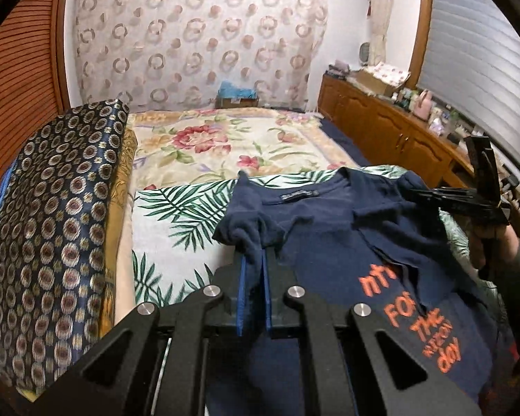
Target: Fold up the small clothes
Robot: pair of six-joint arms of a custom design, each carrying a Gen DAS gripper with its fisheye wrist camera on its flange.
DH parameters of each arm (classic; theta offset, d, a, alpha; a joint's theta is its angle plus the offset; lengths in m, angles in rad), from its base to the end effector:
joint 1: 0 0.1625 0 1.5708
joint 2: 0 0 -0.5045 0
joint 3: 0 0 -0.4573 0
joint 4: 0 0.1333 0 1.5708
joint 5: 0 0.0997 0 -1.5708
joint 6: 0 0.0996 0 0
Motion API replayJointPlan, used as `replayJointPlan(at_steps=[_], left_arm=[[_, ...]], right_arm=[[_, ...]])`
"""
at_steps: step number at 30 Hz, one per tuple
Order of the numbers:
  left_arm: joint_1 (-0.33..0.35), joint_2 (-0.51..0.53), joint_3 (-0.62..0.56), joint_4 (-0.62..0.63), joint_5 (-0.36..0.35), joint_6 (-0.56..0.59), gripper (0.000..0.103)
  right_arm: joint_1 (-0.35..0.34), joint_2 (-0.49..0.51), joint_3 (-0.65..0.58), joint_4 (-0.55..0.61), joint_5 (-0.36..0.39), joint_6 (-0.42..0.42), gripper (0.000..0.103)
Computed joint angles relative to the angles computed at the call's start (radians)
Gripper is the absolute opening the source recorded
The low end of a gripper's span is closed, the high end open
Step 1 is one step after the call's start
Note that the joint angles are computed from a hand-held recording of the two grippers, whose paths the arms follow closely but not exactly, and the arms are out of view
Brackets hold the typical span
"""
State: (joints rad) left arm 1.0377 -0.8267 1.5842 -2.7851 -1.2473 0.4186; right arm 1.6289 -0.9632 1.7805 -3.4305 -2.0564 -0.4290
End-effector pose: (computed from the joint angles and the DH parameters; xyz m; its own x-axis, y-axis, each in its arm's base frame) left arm -0.2671 -0.7772 0.1787 -0.6258 0.6441 -0.4399 0.7776 0.5594 -0.2870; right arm 0.1289 -0.7210 0.2849 -0.8120 0.1099 0.5732 -0.4036 0.6037 -0.6875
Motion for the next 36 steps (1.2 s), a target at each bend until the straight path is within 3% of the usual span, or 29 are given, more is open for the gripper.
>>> replayJointPlan(at_steps=[6,14,21,26,36], left_arm=[[-0.01,-0.111,0.143,-0.069,-0.041,-0.007,0.009],[-0.022,-0.277,0.358,-0.156,-0.034,0.004,0.009],[-0.02,-0.414,0.511,-0.173,-0.034,-0.074,0.009],[-0.038,-0.483,0.599,-0.197,0.019,-0.073,0.009],[-0.083,-0.582,0.64,-0.13,0.037,-0.07,0.009]], right_arm=[[0.046,-0.029,0.126,-0.164,0.037,-0.062,0.006],[0.092,-0.064,0.36,-0.379,0.049,-0.055,0.006],[0.151,-0.081,0.543,-0.513,-0.013,0.01,0.006],[0.242,-0.052,0.631,-0.615,-0.112,0.022,0.006],[0.364,-0.058,0.701,-0.626,-0.229,0.133,0.007]])
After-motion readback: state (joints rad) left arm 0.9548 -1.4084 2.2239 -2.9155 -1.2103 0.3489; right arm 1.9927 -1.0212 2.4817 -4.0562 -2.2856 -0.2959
